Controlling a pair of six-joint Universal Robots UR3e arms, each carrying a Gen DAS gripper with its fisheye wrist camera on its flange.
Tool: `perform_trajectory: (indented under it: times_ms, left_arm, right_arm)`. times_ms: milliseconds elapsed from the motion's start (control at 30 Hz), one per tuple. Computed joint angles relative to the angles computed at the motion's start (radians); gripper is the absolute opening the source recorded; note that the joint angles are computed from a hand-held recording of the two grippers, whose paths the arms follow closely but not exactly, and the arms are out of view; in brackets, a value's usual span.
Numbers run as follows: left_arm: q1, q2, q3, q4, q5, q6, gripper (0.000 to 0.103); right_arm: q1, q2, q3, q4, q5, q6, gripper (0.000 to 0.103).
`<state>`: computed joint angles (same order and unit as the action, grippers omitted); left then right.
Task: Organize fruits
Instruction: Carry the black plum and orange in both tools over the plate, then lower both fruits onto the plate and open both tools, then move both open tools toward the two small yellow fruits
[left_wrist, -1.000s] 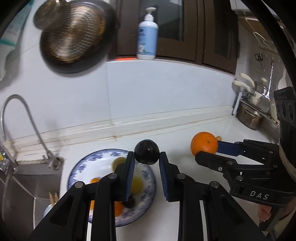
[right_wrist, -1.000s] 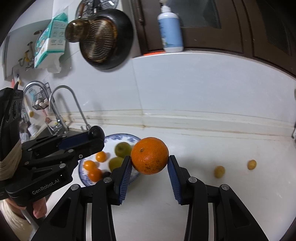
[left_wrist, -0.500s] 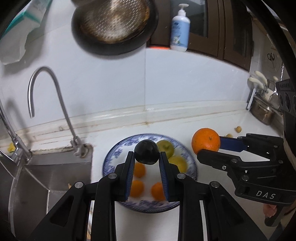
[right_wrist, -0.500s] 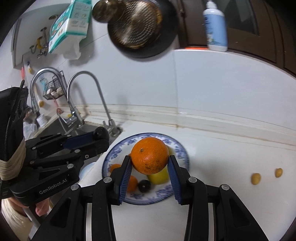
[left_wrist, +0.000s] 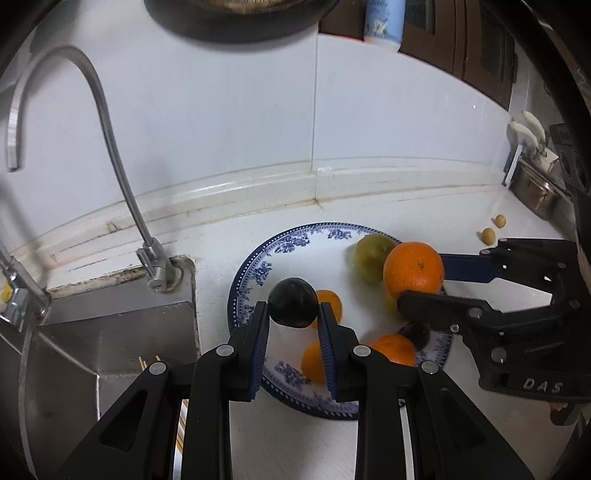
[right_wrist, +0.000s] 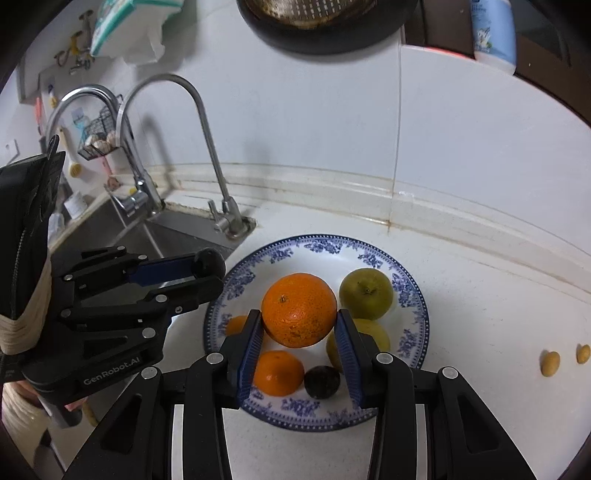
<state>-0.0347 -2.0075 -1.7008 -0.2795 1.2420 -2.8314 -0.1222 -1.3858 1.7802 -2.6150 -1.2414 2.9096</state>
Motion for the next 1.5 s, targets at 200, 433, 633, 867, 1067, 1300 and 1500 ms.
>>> perform_trajectory:
  times_ms: [200, 433, 633, 867, 1067, 1300, 1500]
  left_arm:
    - [-0.035, -0.133, 0.178, -0.065, 0.030, 0.036, 0.027]
    - [-0.060, -0.249, 0.376, -0.196, 0.018, 0.114, 0.027]
    - [-0.057, -0.240, 0.363, -0.182, 0.015, 0.112, 0.041]
    - [-0.049, -0.153, 0.232, -0.110, 0.041, 0.058, 0.042]
    - [-0.043, -0.044, 0.102, -0.039, 0.053, -0.001, 0.042]
    - [-0.066, 0.100, -0.021, 0.008, 0.067, -0.086, 0.053]
    - [-0.130, 0.172, -0.069, 0.032, 0.112, -0.157, 0.062]
  right_arm:
    - [0.017, 0.069, -0.068, 0.035, -0.037, 0.006, 0.041]
    - [0.013, 0.098, -0.096, 0.052, -0.057, 0.009, 0.041]
    - [0.000, 0.105, -0.098, 0.045, -0.070, 0.036, 0.042]
    - [-0.026, 0.066, -0.050, 0.015, -0.044, 0.043, 0.042]
    - [-0.036, 0.011, -0.005, -0.011, -0.039, 0.048, 0.042]
    - [-0.095, -0.137, 0.105, -0.034, 0.015, 0.053, 0.050]
    - [-0.188, -0.308, 0.207, -0.005, 0.052, 0.028, 0.055]
